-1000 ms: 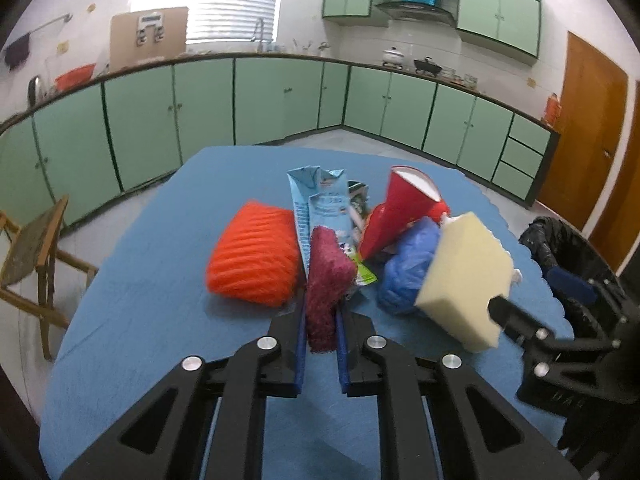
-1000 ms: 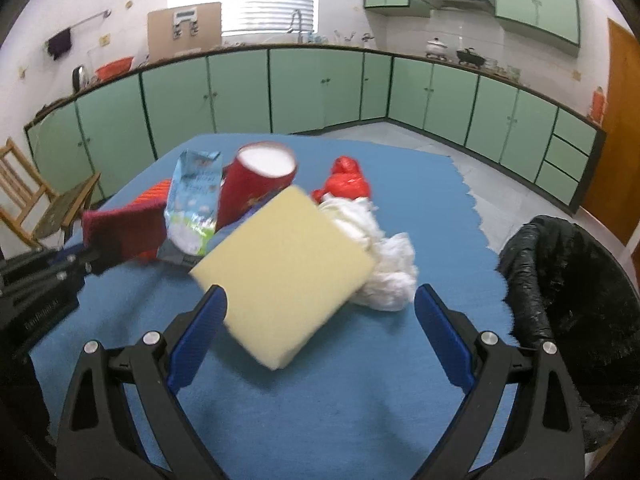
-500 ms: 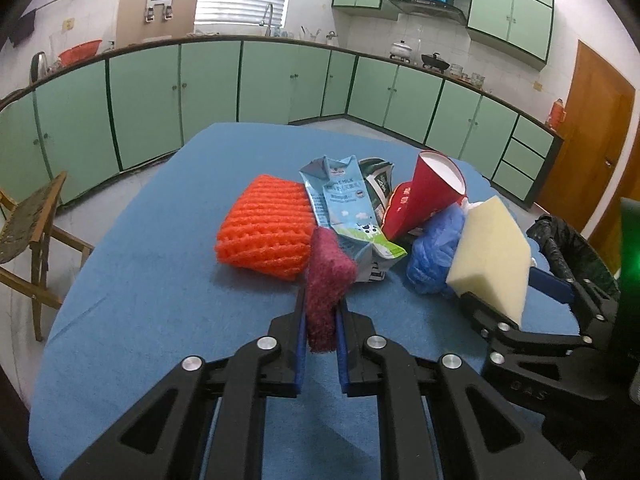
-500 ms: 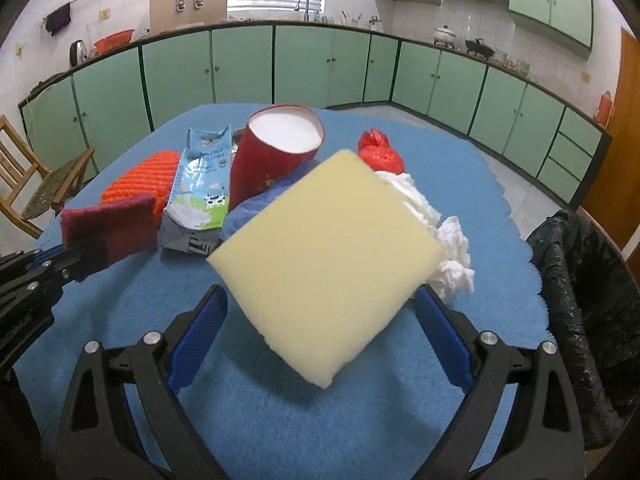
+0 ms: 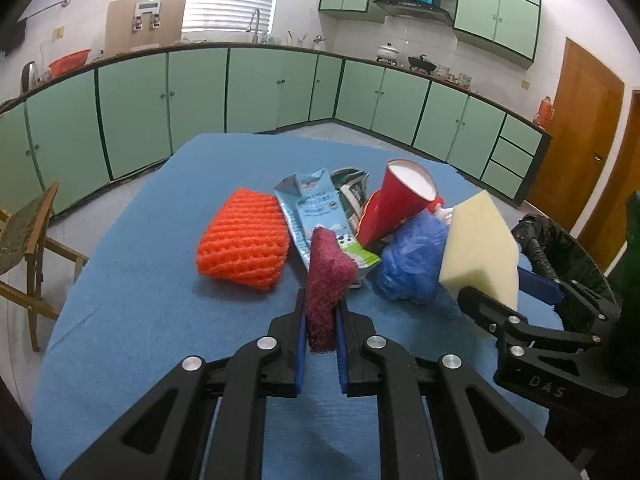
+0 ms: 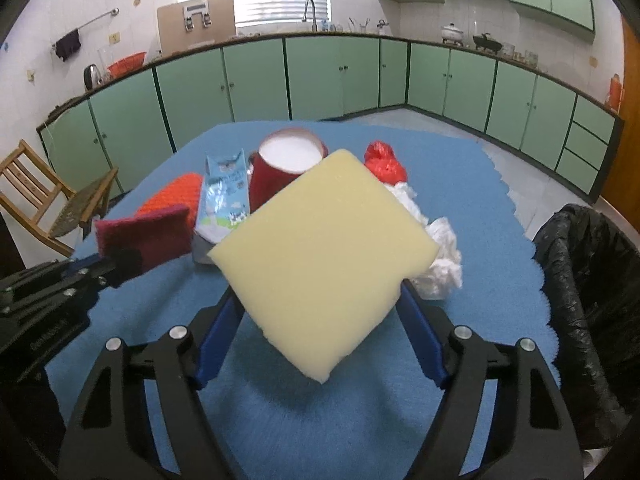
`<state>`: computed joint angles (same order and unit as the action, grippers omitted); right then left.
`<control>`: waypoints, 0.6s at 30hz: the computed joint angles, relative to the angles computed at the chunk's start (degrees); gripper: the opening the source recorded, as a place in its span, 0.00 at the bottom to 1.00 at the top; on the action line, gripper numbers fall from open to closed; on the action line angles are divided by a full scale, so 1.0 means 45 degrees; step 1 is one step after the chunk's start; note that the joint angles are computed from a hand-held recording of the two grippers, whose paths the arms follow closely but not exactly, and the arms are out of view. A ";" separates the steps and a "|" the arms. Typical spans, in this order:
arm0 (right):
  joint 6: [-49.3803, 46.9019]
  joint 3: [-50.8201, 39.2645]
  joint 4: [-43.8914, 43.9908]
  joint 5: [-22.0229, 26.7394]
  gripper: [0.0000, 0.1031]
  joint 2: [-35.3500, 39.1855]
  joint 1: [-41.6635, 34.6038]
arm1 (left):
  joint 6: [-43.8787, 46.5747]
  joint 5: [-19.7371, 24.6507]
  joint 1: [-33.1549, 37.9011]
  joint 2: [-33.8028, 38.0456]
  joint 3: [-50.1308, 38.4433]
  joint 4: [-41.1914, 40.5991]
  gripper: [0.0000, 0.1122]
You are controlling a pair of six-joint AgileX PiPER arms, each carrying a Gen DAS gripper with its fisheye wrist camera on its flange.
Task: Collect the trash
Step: 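Carry the scouring pad and yellow sponge over the trash bin with both grippers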
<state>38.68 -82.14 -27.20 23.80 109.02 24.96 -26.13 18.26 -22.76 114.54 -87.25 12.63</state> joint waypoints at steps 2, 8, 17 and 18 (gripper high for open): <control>-0.0091 0.0218 0.0079 -0.0086 0.72 -0.0353 -0.0016 | -0.0153 0.0002 -0.0098 -0.0133 0.0053 0.0176 0.11; -0.0298 0.0783 0.0232 -0.0309 0.73 -0.1282 -0.0171 | -0.0678 0.0054 -0.0423 -0.0435 -0.0027 0.0721 0.11; 0.0057 0.1883 -0.0461 -0.0664 0.73 -0.3220 -0.1082 | 0.0196 0.0212 -0.1038 -0.0399 -0.1078 0.0129 0.11; 0.0062 0.2057 -0.0504 -0.0732 0.73 -0.3437 -0.1249 | 0.0449 0.0268 -0.1125 -0.0292 -0.1355 -0.0085 0.11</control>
